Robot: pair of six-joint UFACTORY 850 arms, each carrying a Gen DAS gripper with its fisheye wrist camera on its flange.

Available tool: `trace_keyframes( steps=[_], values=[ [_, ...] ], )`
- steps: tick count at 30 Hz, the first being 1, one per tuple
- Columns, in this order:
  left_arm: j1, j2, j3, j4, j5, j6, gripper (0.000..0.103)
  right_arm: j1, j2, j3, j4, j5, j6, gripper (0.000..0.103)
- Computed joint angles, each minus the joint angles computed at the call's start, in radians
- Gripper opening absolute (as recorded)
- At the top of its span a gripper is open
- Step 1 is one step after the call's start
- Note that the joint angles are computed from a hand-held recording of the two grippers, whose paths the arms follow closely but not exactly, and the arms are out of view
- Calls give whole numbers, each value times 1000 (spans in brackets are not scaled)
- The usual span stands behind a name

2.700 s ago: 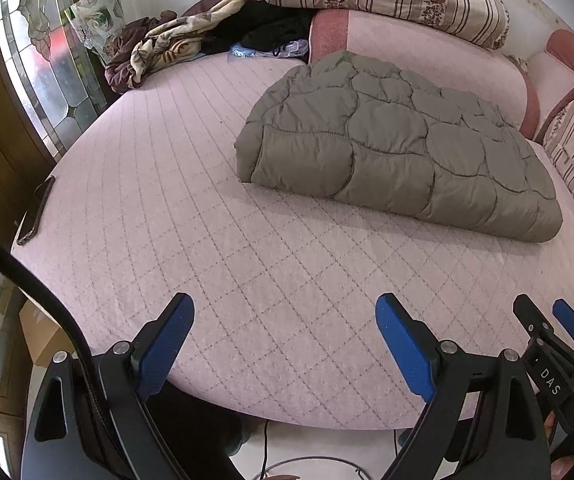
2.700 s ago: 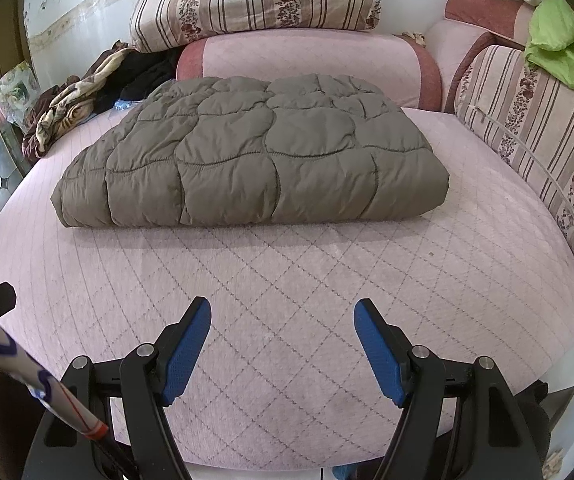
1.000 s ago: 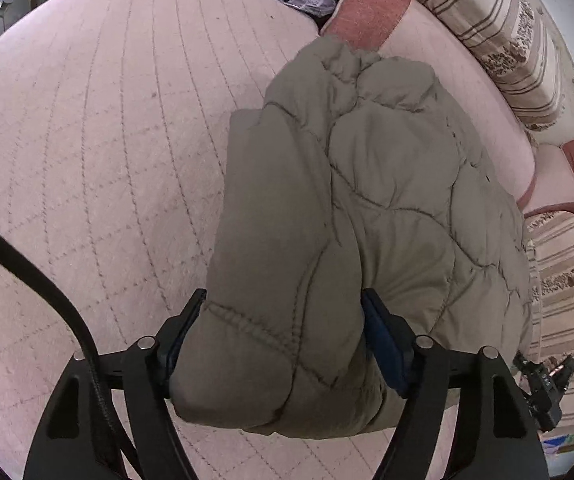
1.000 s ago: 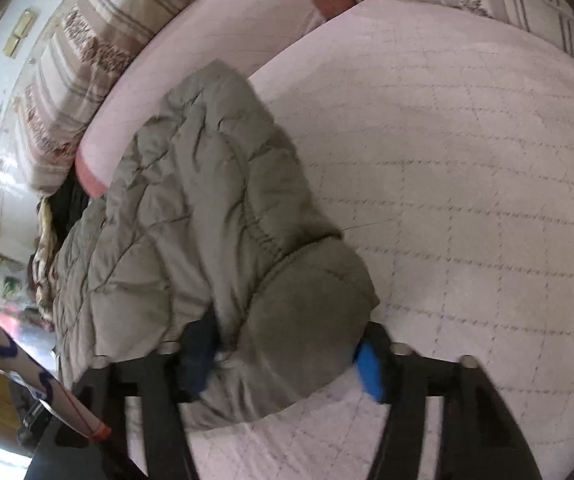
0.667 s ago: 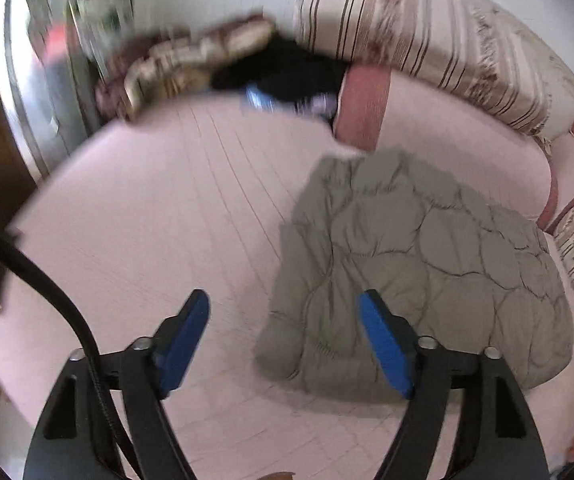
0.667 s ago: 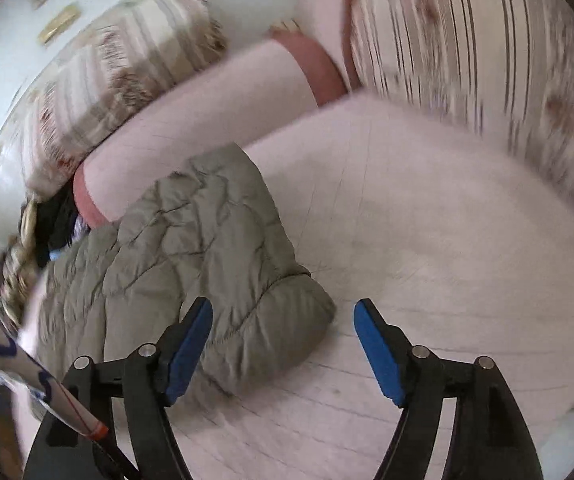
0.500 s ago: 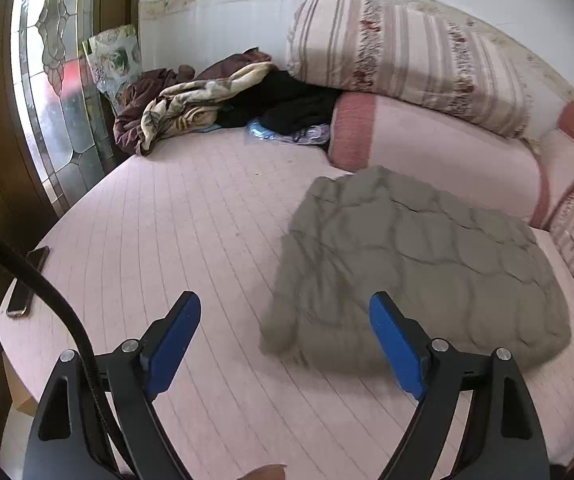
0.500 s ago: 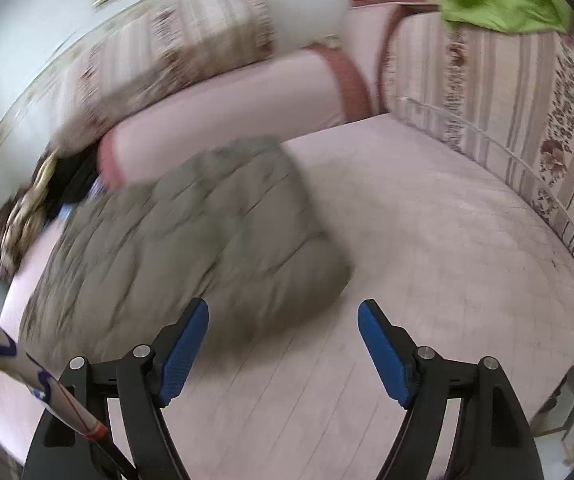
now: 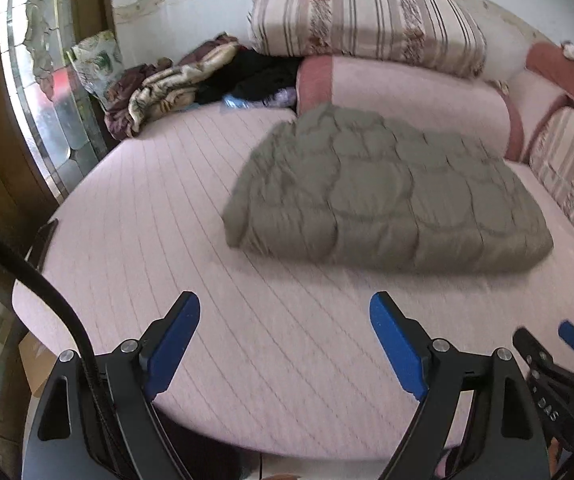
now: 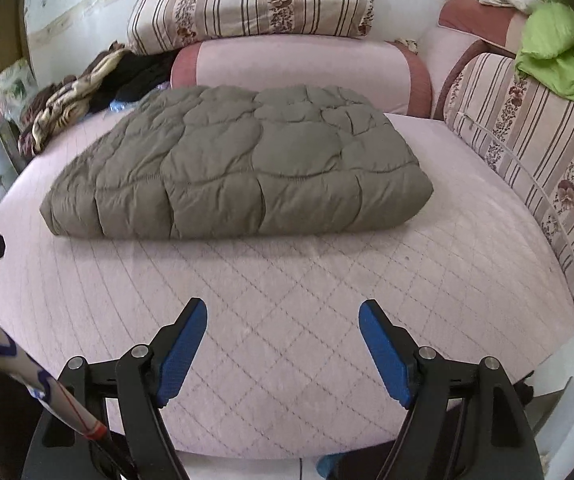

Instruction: Fold large clothes

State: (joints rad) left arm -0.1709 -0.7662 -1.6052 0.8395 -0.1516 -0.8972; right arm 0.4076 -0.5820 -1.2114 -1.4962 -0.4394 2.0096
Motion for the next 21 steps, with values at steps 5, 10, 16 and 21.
trace_keyframes(
  steps=[5,10,16,21],
  values=[
    [-6,8,30,-191,2,201,86,5,8,12,20,-29,-4,83],
    [-9,6,31,-294,-12,302,86,3,8,13,42,-50,-7,83],
    [-11,-7,15,-404,-33,411,86,3,-12,-5,89,-63,-59,84],
    [-14,-27,-5,-435,-58,446,86,5,-33,-26,126,-79,-114,84]
  ],
)
